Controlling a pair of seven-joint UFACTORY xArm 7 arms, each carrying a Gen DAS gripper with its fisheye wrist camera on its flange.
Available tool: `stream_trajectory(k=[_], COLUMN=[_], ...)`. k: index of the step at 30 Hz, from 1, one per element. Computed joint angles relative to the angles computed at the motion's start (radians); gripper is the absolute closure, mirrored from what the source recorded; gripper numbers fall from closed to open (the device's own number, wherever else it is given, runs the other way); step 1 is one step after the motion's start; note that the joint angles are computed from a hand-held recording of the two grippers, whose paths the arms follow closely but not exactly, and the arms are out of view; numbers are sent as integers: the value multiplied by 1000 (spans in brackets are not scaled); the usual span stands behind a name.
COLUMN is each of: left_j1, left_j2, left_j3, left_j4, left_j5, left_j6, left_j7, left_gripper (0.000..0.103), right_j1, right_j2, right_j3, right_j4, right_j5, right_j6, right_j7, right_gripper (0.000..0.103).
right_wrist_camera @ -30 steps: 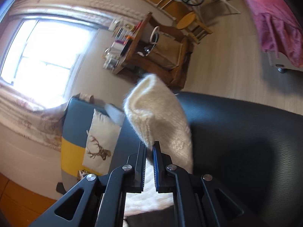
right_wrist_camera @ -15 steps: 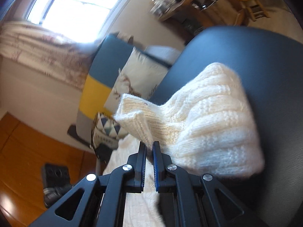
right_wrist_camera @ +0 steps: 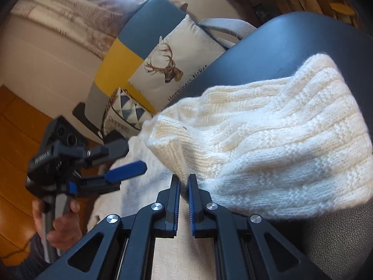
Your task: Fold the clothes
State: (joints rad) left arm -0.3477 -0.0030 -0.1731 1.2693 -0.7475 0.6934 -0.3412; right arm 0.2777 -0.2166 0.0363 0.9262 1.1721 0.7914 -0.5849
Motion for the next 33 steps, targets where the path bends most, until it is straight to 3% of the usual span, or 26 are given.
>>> stream_trajectory(k=[4, 14, 15, 16, 17, 20, 27, 30, 33], left_j1=[1, 0, -1, -3, -6, -16, -18, -16, -11], left_j2=[37, 97, 101, 96, 91, 73, 47, 51, 62], left_j3=[-4, -23, -24, -25, -27, -28, -22, -19, -16], left_j4=[38, 102, 105, 102, 98, 94, 149, 199, 262], left_j5=[-15, 70, 80, 99, 120, 177, 214, 223, 240], left_j6=[29, 92, 94, 86, 77, 41, 11, 7, 8], left_j7=[2, -60, -64, -61, -57, -62, -49, -46, -49], left_gripper=[51, 51, 58, 79, 86, 91, 94, 95, 96], right_j1=[16, 56, 59, 60, 61, 69, 45, 23, -22], right_j2=[-26, -13, -13, -13, -13, -35, -200, -218, -219], right_j3=[26, 40, 43, 48, 52, 26, -96, -160, -138], right_j4=[-11, -10, -11, -12, -14, -28, -204, -263, -292], right_j5=[-84, -213, -230, -255, -280, -259, -25, 122, 158], right_j6=[-29, -110, -120, -132, -144, -123, -80, -31, -52], right_j7=[4, 10, 13, 26, 40, 42, 22, 42, 76], right_gripper=[97, 97, 97, 96, 94, 80, 78, 75, 75])
